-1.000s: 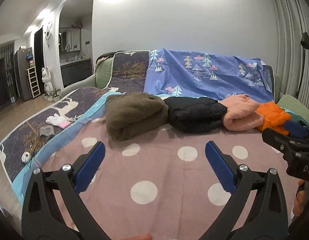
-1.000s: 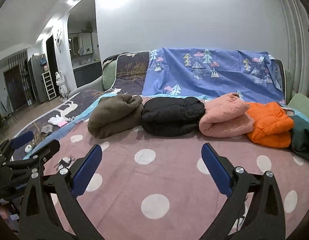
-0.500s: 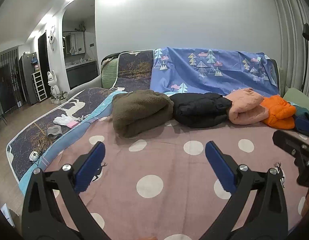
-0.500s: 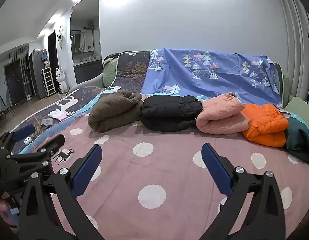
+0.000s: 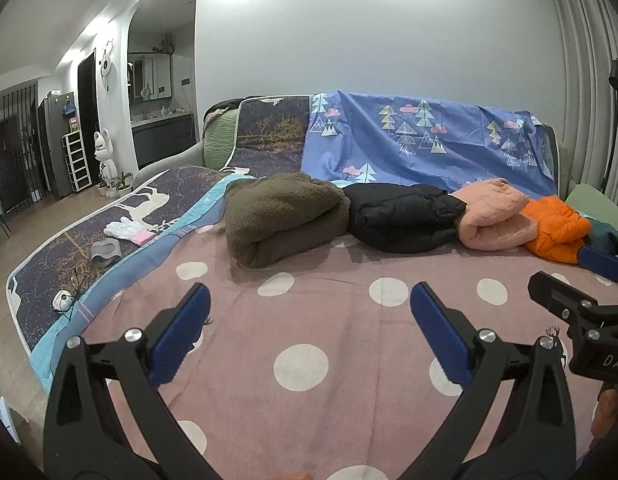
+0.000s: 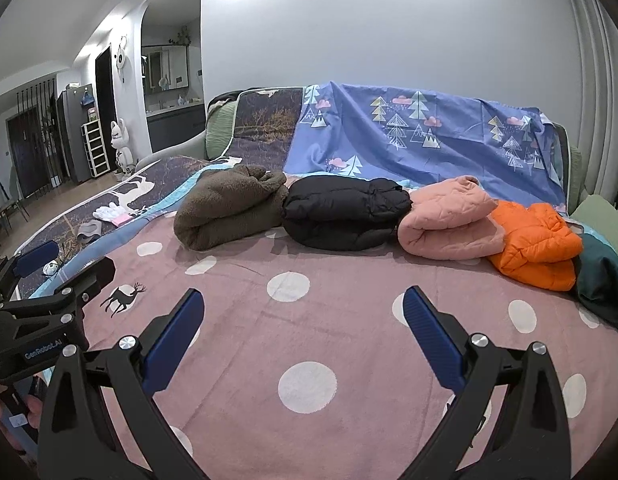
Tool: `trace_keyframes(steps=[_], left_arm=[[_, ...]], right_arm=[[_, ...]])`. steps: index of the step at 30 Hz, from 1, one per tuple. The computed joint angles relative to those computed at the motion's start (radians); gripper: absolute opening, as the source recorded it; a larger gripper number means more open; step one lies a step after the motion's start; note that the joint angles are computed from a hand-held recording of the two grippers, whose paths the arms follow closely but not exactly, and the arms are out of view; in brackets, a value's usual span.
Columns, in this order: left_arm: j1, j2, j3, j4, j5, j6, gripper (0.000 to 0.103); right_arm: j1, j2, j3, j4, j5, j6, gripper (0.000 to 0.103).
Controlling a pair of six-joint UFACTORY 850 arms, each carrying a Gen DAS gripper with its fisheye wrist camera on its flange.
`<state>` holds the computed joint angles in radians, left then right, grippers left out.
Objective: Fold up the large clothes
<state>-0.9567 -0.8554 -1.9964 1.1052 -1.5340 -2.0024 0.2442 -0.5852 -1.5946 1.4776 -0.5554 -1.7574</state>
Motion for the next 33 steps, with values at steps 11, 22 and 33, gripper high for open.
trace_keyframes(steps=[11, 22, 33], left_arm=[[0.001, 0.03, 0.054, 0.004, 0.034, -0.025, 0.101], [0.009, 0.032, 0.062, -0.004, 0.054, -0.014, 0.101], [0.021, 0.013, 0.037, -0.004, 0.079, 0.021, 0.101]], right_arm=[[0.018, -0.011, -0.008, -0.022, 0.042, 0.037, 0.1], [0.028, -0.02, -0.019, -0.044, 0.06, 0.06, 0.1], [0.032, -0.036, -0.04, -0.074, 0.08, 0.098, 0.1]])
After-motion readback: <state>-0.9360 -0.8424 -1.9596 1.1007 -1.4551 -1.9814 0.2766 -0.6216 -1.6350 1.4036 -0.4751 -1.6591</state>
